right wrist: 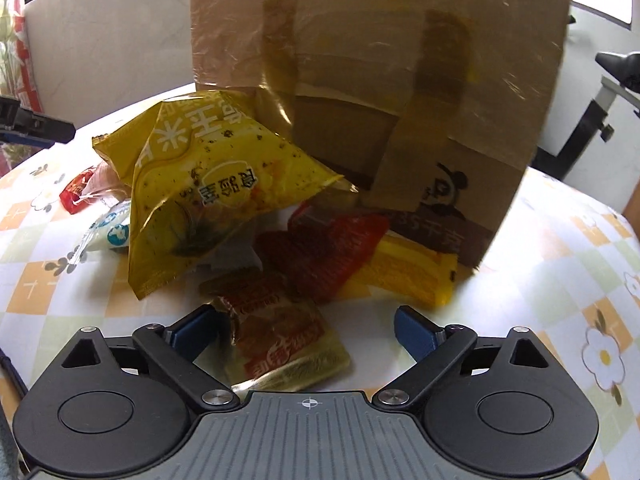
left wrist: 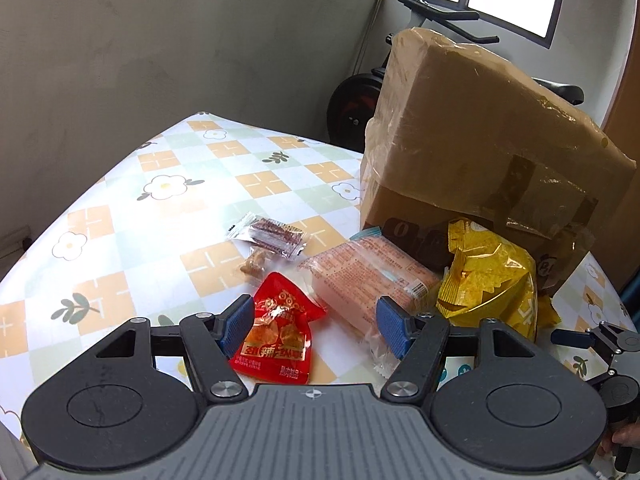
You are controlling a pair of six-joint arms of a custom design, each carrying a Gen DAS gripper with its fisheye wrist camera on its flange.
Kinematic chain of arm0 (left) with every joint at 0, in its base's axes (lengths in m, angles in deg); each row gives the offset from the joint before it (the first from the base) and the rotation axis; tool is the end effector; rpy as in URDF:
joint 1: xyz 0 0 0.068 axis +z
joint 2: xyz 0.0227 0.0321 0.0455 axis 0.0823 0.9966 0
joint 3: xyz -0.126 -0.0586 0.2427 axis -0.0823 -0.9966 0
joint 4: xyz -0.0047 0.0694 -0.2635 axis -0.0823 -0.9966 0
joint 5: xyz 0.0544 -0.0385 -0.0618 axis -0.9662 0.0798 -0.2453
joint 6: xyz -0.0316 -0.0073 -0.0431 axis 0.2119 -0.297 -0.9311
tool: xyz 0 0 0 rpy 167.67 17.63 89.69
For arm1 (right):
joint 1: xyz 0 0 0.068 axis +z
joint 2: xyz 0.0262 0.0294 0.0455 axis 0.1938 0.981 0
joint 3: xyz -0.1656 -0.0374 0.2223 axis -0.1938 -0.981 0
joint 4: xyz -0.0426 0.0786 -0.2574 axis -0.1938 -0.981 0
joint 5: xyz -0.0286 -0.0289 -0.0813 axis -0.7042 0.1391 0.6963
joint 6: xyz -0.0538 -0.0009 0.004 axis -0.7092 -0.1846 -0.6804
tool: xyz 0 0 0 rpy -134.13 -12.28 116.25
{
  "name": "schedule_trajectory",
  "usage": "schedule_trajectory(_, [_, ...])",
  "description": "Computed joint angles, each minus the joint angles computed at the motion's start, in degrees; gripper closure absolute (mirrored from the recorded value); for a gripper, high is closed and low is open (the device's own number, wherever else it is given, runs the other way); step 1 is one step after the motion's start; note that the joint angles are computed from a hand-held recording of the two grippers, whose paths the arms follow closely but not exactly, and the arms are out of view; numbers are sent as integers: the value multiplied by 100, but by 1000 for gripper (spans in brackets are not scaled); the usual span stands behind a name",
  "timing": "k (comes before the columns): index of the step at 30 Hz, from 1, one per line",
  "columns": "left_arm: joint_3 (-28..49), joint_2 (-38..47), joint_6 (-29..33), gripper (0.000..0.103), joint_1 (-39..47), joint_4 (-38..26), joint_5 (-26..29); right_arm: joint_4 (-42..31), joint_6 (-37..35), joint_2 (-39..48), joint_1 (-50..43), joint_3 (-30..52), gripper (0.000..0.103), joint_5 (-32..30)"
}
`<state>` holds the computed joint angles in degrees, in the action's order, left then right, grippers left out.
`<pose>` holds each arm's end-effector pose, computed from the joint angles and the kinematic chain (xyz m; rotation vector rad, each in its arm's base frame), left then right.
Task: Organize snacks
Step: 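Grasp the small gold snack packet with the right tool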
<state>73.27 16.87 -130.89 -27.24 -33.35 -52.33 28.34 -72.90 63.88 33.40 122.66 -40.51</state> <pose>0.2238 -0.1149 0.1445 -0.5844 2.1930 0.0643 0.3789 0.1693 0.0902 -0.9809 2.1571 0.4922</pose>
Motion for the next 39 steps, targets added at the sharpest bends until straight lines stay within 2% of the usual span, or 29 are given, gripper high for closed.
schedule_trajectory(2, [-39,46,-86,34,-25,65,10,124,79,30,-6,-41,11,-45])
schedule_trajectory(4, [-87,89,-134,34,-33,152,51,223,5,-29,-55,-166,22,-233])
schedule_trajectory(6, [-100,137,-238,34,-82,151,59,205,-108,-143,-66,-289,38,-330])
schedule_trajectory(8, [-130,130,-306,34,-105,179,86,93,-254,-265,-98,-376,48,-432])
schedule_trajectory(14, [-210,-59,-423,34,-167,129,23,-124,-224,-641,-341,-722,52,-422])
schedule_trajectory(20, [-275,-73,-494,34,-221,130,-3,354,786,-935,-572,-1218,50,220])
schedule_trajectory(23, [-222,62,-530,34,-231,107,23,243,611,-890,-532,-1104,45,295])
schedule_trajectory(27, [-187,107,-471,34,-224,117,14,75,378,-744,-521,-832,44,213])
schedule_trajectory(28, [-178,106,-466,34,-205,103,13,131,433,-702,-527,-799,46,186])
schedule_trajectory(29, [-182,104,-450,34,-170,122,34,225,513,-667,-538,-792,54,189])
schedule_trajectory(32, [-171,136,-385,34,-30,144,121,304,769,-556,-594,-694,60,63])
schedule_trajectory(35, [-131,242,-274,34,77,187,204,452,972,-393,-640,-591,64,-30])
schedule_trajectory(39, [-32,405,-67,34,135,165,237,683,1334,-246,-626,-508,65,28])
